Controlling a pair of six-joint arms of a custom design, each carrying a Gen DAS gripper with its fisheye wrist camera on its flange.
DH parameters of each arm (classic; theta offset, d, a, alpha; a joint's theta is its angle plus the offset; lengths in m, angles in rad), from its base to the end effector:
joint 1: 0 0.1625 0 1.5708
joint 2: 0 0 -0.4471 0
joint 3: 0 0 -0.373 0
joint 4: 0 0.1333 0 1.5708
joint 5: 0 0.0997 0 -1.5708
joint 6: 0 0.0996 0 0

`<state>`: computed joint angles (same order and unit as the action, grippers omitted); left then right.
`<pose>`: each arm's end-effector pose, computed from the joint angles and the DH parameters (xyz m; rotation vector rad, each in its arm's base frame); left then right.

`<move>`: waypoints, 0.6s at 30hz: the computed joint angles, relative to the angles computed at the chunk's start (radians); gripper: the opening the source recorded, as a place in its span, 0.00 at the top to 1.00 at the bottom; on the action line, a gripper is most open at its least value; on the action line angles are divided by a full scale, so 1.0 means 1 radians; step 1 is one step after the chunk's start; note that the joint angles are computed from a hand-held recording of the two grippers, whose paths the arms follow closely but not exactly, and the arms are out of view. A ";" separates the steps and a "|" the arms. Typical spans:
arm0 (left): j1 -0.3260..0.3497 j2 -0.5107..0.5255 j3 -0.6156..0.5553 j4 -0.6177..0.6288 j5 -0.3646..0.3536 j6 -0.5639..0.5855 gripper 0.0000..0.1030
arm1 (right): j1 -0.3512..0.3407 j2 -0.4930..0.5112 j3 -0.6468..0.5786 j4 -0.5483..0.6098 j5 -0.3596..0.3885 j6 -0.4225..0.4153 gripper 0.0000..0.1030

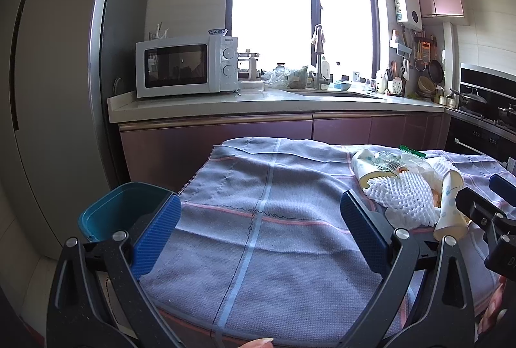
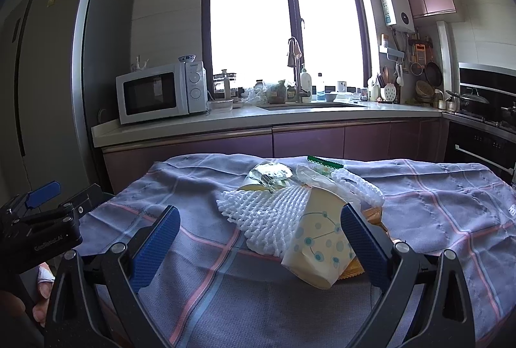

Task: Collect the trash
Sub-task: 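Move both tools forward toward the trash pile on the cloth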

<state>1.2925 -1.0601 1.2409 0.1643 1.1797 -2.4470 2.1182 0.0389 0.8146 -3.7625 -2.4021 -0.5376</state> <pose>-0.0107 -0.6609 0.3605 0.7439 2.0502 -1.3977 0.4571 -0.6352 -0.0544 0.4112 -1.9610 1.5000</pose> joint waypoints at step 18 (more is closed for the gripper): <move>-0.004 0.129 -0.190 0.244 0.068 0.000 0.05 | -0.043 -0.089 0.127 0.073 -0.024 0.165 0.06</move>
